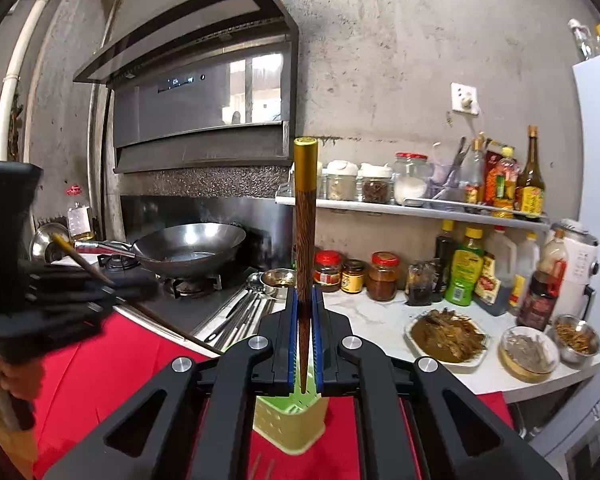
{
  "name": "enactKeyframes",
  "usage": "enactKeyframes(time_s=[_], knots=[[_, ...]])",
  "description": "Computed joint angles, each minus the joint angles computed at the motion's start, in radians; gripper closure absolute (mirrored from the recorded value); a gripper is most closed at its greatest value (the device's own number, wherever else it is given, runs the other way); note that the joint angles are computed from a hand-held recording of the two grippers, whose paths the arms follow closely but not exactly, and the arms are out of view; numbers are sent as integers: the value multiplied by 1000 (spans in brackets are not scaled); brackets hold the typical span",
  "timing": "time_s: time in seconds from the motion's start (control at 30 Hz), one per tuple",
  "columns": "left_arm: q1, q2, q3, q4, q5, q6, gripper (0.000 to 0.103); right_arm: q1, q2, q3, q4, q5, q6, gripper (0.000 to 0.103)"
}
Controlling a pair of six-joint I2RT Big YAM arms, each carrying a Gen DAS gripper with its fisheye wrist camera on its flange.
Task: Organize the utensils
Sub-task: 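Lower the chopsticks into the green holder and open both tools, then move both tools back down to the remaining chopsticks on the cloth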
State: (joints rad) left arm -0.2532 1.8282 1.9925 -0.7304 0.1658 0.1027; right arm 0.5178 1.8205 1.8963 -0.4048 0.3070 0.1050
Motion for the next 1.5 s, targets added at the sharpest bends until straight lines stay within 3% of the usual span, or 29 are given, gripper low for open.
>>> enactKeyframes(time_s=[0.13,0.33,0.4,0.43,0.47,0.57,0.83,0.9,1.17,1.5], knots=[[-5,136,161,-123,23,6,97,-17,78,74,-60,-33,17,96],[-4,256,285,-225,14,3,97,-30,161,141,-147,-57,37,93],[-3,256,283,-214,7,-5,97,-33,175,159,-173,-57,48,81],[-1,253,281,-210,5,-9,96,-32,168,150,-168,-50,55,64],[1,236,264,-198,5,-15,93,-32,155,132,-156,-46,59,55],[8,148,161,-115,-2,-32,62,-24,81,42,-104,-20,52,55],[16,-178,-267,98,-118,-61,58,28,-165,-283,4,45,64,55],[18,-240,-369,126,-156,-69,58,44,-210,-352,13,52,78,55],[35,-432,-739,199,-176,-114,58,134,-338,-608,50,114,160,55],[25,-555,-997,283,-211,-161,58,230,-396,-776,37,192,274,55]])
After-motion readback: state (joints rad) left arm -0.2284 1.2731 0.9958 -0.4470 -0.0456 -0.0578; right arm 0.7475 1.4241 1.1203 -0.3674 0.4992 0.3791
